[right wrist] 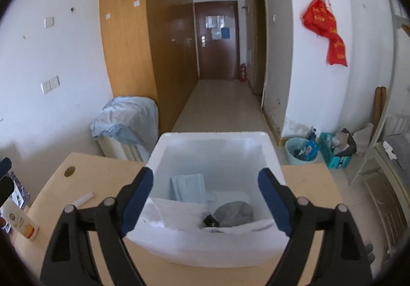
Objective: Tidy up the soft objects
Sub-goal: 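Withdraw both open tools from the box toward the white foam strip and yellow net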
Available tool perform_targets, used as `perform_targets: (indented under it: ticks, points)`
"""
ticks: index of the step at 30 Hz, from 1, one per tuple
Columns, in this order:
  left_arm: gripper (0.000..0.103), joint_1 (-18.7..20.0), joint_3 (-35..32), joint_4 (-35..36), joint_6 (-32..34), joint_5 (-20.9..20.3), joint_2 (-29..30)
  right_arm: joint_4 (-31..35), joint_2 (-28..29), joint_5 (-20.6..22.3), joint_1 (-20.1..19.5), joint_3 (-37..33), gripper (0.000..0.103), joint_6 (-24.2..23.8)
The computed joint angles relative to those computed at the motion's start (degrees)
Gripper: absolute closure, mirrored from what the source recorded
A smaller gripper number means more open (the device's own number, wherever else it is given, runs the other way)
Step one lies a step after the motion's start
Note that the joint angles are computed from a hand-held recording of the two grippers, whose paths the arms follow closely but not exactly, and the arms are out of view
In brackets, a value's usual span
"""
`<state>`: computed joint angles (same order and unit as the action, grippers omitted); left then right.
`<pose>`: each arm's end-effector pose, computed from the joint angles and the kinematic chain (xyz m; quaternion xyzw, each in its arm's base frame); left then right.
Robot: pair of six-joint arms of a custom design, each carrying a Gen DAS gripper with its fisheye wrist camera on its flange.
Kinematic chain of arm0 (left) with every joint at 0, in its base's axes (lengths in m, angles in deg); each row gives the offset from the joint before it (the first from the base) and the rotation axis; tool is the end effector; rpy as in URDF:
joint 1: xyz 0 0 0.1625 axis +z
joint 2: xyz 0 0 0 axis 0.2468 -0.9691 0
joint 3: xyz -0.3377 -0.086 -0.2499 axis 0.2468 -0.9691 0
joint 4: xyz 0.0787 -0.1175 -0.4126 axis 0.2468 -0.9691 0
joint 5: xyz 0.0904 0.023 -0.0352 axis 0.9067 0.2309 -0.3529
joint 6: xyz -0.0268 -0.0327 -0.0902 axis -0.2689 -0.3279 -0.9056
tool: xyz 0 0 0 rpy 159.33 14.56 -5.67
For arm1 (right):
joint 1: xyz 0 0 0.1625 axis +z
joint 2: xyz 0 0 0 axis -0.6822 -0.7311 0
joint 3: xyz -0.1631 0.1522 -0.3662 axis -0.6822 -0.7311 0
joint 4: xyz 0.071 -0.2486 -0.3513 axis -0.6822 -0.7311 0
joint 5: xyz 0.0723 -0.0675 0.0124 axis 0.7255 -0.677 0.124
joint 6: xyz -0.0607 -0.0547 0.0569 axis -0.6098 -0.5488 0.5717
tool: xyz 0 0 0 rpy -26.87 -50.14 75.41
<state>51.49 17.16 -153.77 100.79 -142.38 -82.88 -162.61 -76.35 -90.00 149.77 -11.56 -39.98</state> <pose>-0.1616 -0.7792 0.3054 0.3024 0.7984 -0.4804 0.2007 0.3232 -0.8102 0.1114 0.1619 -0.8104 0.4733 0.3050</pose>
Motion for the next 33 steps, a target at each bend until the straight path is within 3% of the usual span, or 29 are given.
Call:
perform_targets:
  ticks: [8,16,24,33]
  points:
    - [0.0,0.31,4.13,-2.49,-1.26,2.34,-3.27,-6.61,-3.1,1.14,1.9,9.02,0.016,-2.78]
    - [0.0,1.27,9.12,-3.77,-2.47,3.3,-7.31,-7.9,-3.21,5.44,3.8,14.09,0.016,-4.0]
    - [0.0,3.01,11.7,-2.85,-3.27,4.74,-10.1,-4.55,0.24,6.83,4.97,11.25,0.016,-6.56]
    - [0.0,4.84,7.84,6.43,-3.66,8.52,-8.32,4.21,5.97,6.14,4.57,2.3,0.016,-5.81]
